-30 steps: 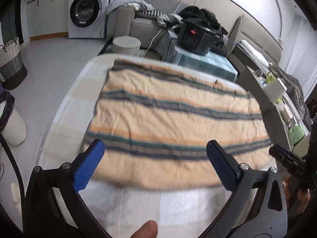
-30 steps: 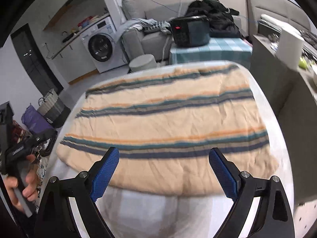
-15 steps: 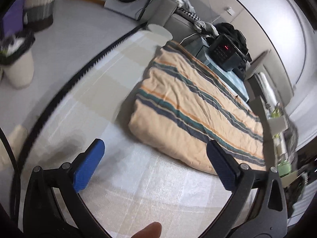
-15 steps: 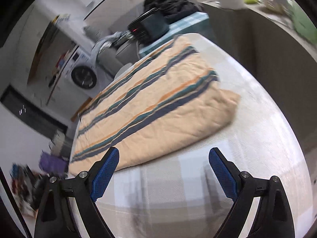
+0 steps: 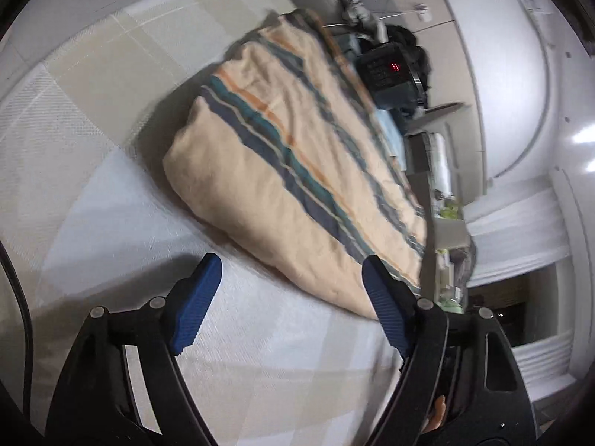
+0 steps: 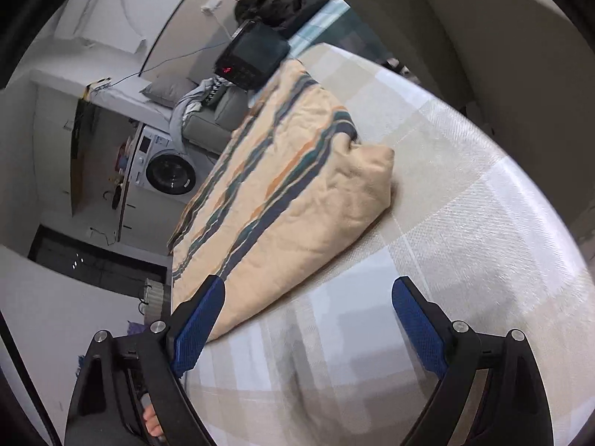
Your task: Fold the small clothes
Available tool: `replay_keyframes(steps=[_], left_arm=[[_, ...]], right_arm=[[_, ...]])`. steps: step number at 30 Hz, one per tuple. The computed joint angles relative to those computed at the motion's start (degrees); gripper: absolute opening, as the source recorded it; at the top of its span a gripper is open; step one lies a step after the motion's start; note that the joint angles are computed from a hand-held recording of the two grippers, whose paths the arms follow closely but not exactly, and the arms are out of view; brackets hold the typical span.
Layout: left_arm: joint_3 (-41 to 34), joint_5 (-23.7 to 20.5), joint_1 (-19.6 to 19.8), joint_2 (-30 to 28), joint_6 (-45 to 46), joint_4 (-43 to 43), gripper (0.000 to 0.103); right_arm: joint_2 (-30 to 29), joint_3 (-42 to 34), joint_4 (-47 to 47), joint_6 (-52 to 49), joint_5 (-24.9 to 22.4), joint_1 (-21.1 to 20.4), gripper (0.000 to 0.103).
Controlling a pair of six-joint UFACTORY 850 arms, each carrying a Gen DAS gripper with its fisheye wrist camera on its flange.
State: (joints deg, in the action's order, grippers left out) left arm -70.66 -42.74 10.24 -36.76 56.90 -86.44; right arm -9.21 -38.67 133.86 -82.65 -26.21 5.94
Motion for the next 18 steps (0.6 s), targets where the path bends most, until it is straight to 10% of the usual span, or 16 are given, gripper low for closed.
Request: replay_keyframes(steps=[7, 12, 13, 18], left_arm=[[-3.6, 5.3, -1.9, -1.8, -2.6, -0.9, 0.065], [-4.2, 10.0, -2.1, -3.1, -3.6, -5.2, 0.010], [-4.0, 9.5, -2.0, -3.4, -2.3, -6.9, 0.009], [-3.0, 11.1, -2.3, -2.8, 0.6, -9.8, 0.006]], right_arm=[[-4.1, -5.6, 5.7, -4.8, 3.1, 0.5, 0.090], [-5.7, -8.0, 23.8, -19.6, 9.5, 2.6, 0.043], [-6.2, -8.5, 26.8, -21.7, 11.3, 2.8, 0.022], [-5.7, -6.1, 33.9, -25.6, 8.0, 3.0, 0.014]])
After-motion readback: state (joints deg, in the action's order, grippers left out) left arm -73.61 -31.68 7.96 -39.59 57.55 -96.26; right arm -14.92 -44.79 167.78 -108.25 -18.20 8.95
